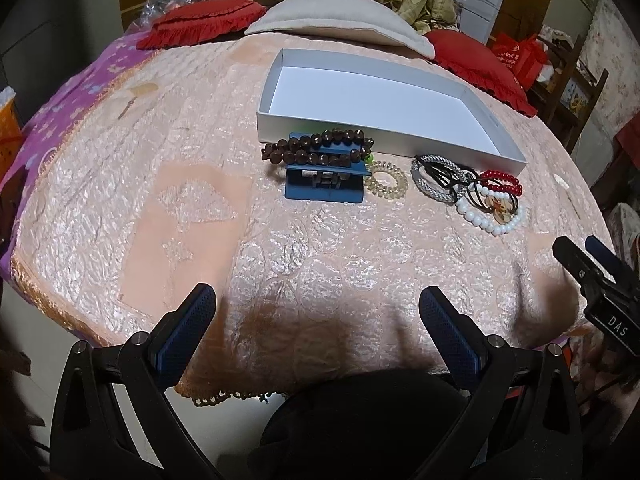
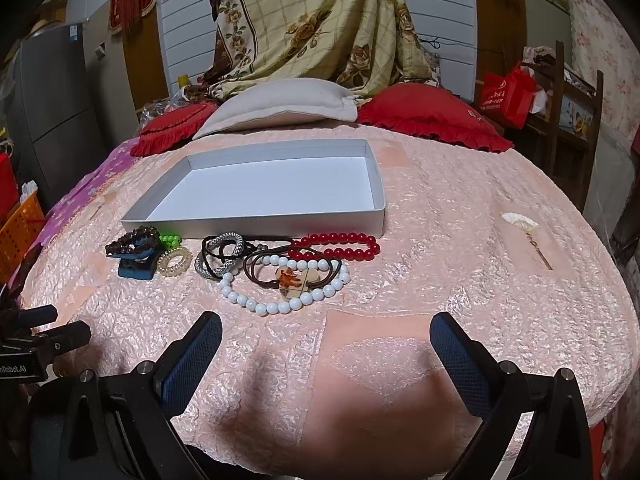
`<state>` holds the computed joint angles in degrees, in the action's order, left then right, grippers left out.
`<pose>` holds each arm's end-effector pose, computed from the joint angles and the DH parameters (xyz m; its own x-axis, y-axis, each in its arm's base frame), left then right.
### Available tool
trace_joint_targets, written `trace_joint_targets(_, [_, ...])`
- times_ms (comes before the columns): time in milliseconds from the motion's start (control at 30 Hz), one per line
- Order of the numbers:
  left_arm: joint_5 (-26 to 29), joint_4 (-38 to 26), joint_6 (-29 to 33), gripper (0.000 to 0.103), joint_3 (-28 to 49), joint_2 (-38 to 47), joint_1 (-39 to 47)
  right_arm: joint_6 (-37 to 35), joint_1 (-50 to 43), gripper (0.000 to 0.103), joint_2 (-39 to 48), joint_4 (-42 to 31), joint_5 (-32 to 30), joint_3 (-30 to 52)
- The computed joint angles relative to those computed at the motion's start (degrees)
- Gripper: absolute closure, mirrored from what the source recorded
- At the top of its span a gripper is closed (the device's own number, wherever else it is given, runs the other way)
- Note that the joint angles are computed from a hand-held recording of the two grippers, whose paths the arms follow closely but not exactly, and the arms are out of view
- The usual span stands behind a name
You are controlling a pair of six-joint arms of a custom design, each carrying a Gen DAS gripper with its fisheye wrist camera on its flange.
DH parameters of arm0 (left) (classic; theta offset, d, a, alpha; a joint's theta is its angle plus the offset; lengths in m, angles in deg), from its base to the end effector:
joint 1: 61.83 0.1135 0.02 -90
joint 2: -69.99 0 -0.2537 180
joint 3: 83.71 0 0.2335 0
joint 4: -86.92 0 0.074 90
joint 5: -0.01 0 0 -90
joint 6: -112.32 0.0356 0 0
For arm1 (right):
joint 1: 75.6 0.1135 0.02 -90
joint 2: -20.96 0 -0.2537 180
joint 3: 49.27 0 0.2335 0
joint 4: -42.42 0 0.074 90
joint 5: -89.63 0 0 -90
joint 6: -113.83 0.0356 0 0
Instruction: Organize jewelry
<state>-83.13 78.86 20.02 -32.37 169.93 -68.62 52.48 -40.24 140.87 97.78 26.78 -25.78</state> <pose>0.2759 -0.0371 0.0969 -0.8362 0.0594 -0.5452 0.1491 0.9813 -0.1218 0.1726 0.1025 0.0320 -0.5825 0.1098 -0.8054 0.0512 0.9938 0.0985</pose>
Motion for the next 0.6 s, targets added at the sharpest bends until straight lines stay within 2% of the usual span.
trace_joint_targets(367, [-0.6, 0.0, -0.5, 0.001, 0.0, -0.1, -0.3, -2.0, 0.9, 0.0, 1.6, 5.6, 0.6, -1.7])
trace_joint_targets(433, [-0.7, 0.1, -0.6, 0.001, -0.1, -0.1, -0.4, -2.5, 2.2, 0.0, 1.3, 4.6, 2.1, -1.1])
trace_joint_targets(467, [-0.8, 0.2, -0.6, 0.001, -0.1, 0.0, -0.4, -2.7, 3.3, 0.0, -1.6, 0.8, 3.0, -0.6])
trace_joint_targets(600, [-1.2, 0.5, -0.5, 0.001, -0.2, 0.2, -0.5, -3.4, 4.2, 0.0, -1.9, -0.9, 4.1, 0.2])
